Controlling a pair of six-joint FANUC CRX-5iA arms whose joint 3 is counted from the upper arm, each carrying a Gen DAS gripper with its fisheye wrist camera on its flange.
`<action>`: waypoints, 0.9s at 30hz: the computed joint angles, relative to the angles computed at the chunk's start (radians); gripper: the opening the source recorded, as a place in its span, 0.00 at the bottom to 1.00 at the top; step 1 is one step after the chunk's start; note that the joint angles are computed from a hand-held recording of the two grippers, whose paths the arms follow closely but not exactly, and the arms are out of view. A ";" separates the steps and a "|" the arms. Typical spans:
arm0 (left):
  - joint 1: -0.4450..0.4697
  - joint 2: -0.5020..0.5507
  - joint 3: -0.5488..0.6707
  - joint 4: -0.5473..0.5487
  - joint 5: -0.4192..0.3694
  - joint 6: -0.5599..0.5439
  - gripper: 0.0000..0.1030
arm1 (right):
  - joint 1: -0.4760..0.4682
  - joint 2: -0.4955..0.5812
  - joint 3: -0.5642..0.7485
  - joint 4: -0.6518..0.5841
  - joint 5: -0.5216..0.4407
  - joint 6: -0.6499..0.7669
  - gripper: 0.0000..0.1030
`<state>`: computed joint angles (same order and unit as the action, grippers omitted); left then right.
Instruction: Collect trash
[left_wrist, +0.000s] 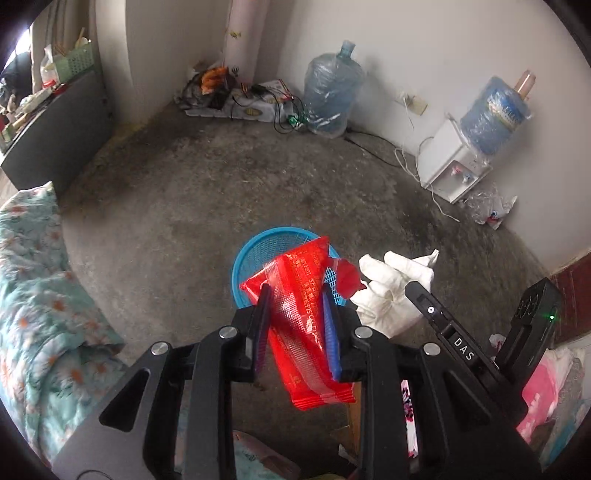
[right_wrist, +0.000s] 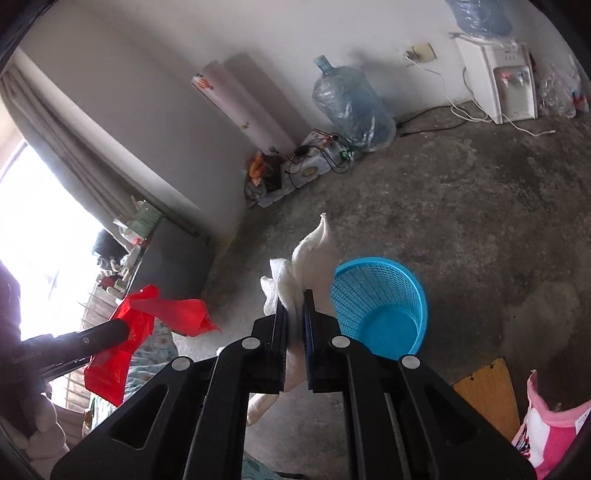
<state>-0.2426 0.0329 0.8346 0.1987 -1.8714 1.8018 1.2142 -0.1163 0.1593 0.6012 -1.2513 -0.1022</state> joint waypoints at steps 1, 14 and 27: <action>-0.017 0.014 -0.004 -0.009 0.015 0.009 0.24 | -0.030 0.005 0.001 -0.034 0.016 0.011 0.08; -0.073 0.048 -0.164 -0.011 0.221 0.129 0.65 | -0.181 -0.009 -0.135 -0.275 0.131 0.039 0.38; 0.030 -0.090 -0.143 0.056 0.216 -0.018 0.66 | -0.103 -0.020 -0.116 -0.166 0.144 0.076 0.38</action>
